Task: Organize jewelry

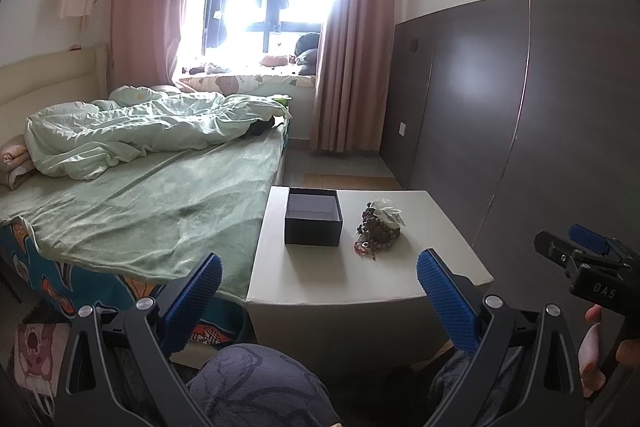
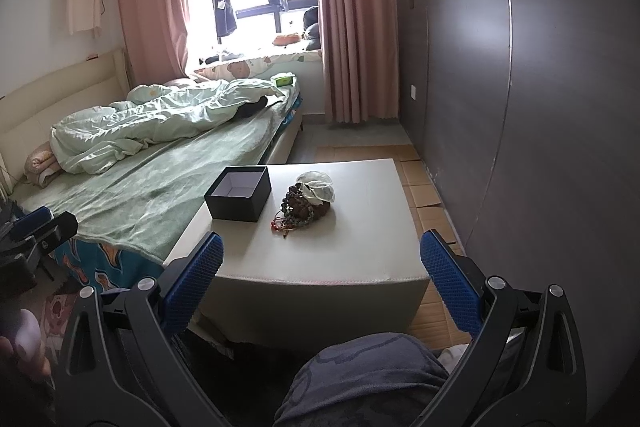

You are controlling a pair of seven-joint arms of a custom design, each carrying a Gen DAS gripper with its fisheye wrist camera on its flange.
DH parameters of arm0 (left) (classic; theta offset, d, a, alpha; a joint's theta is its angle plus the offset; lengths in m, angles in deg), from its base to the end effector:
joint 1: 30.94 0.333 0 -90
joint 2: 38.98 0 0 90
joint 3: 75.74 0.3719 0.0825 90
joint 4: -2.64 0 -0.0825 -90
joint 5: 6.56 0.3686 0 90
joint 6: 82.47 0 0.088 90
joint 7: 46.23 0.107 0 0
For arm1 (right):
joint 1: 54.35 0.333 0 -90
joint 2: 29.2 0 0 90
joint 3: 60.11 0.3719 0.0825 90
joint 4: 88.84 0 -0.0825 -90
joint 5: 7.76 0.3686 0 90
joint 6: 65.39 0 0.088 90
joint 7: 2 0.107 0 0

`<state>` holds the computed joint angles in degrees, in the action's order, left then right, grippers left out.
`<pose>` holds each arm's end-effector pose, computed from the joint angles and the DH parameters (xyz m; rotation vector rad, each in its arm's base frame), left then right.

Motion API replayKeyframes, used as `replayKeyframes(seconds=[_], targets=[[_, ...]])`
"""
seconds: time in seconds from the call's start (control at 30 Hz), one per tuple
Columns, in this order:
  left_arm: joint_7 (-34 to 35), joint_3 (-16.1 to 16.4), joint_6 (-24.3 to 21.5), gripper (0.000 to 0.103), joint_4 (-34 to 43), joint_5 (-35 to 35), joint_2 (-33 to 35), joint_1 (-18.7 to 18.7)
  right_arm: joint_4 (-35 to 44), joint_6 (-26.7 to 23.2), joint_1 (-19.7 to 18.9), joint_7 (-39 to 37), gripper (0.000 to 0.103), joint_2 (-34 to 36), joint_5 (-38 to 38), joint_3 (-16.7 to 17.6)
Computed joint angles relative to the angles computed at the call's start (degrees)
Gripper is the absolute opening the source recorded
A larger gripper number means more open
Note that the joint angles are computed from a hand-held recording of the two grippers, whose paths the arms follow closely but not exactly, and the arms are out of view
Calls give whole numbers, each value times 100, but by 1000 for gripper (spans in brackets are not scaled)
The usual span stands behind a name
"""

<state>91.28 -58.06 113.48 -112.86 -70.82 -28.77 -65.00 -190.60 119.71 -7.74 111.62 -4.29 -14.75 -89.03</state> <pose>0.5874 -0.0799 0.5406 -1.6277 1.4653 -0.9948 0.6438 0.2902 0.5278 -1.6605 1.3771 -0.7582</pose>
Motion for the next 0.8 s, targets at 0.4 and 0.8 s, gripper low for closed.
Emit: replayKeyframes(seconds=[0.4, 0.8], targets=[[-812, -195, -286, 95, 237, 860, 306, 410, 371, -259, -694, -58, 98, 97, -129, 757], [-1600, -1134, -995, 86, 1021, 1871, 975, 1613, 1556, -916, -2579, -897, 96, 756, 247, 2940]])
